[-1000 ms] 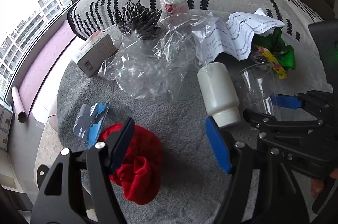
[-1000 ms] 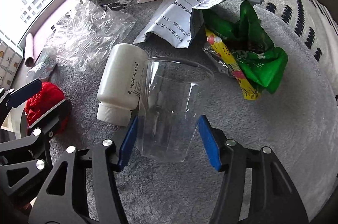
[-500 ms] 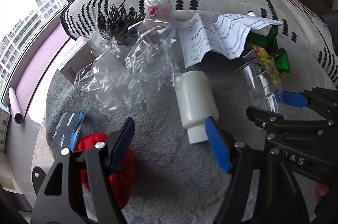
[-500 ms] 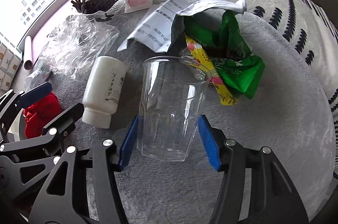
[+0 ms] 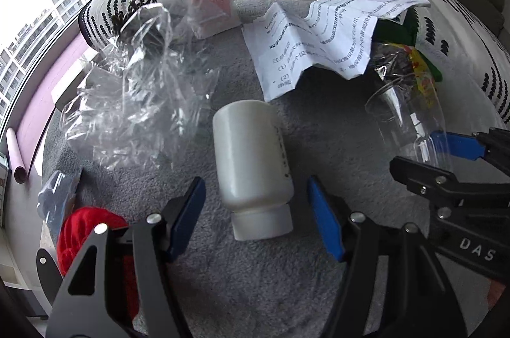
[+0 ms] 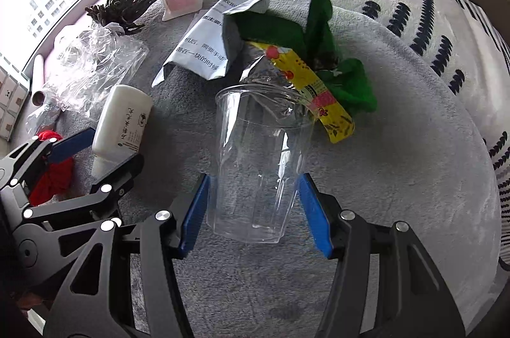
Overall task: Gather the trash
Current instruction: 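Grasp the clear plastic cup with the right tool while the left tool grasps the white bottle, then carry the clear cup and white bottle over to the grey trash bin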
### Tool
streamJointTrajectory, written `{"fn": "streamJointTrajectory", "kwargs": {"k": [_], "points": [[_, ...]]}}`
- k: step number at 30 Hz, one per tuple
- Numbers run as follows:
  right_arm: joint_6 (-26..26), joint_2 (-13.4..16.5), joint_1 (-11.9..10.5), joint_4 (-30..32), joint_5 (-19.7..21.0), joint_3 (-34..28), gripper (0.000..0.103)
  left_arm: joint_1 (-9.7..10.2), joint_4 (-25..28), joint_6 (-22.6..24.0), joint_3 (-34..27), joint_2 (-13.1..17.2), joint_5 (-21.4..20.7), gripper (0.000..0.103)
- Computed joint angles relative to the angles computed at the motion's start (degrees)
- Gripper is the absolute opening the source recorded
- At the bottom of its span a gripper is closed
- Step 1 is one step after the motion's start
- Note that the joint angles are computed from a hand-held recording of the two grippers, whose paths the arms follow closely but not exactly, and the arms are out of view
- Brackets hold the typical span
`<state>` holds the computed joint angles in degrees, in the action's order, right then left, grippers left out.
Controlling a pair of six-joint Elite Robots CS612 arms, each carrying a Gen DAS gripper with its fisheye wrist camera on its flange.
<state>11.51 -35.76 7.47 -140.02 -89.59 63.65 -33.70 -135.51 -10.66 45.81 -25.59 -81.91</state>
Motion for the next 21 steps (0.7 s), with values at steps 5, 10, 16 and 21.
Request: {"fn": "streamJointTrajectory", "kwargs": {"k": [5, 10, 16, 21], "points": [[-0.29, -0.51, -0.21, -0.51, 0.07, 0.96, 0.055, -0.04, -0.09, -1.56, 0.39, -0.04, -0.43, 0.047], [-0.67, -0.98, -0.18, -1.04, 0.31, 1.62, 0.055, -0.12, -1.28, -2.22, 1.85, -1.09, 0.18, 0.047], [-2.36, -2.1, 0.12, -1.69, 0.94, 2.6, 0.055, -0.26, -2.94, -3.3, 4.89, -3.22, 1.24, 0.047], [-5.55, -3.4, 0.58, -1.56, 1.76, 3.44, 0.055, -0.52, -4.61, -5.97, 8.97, -5.9, 2.91, 0.047]]}}
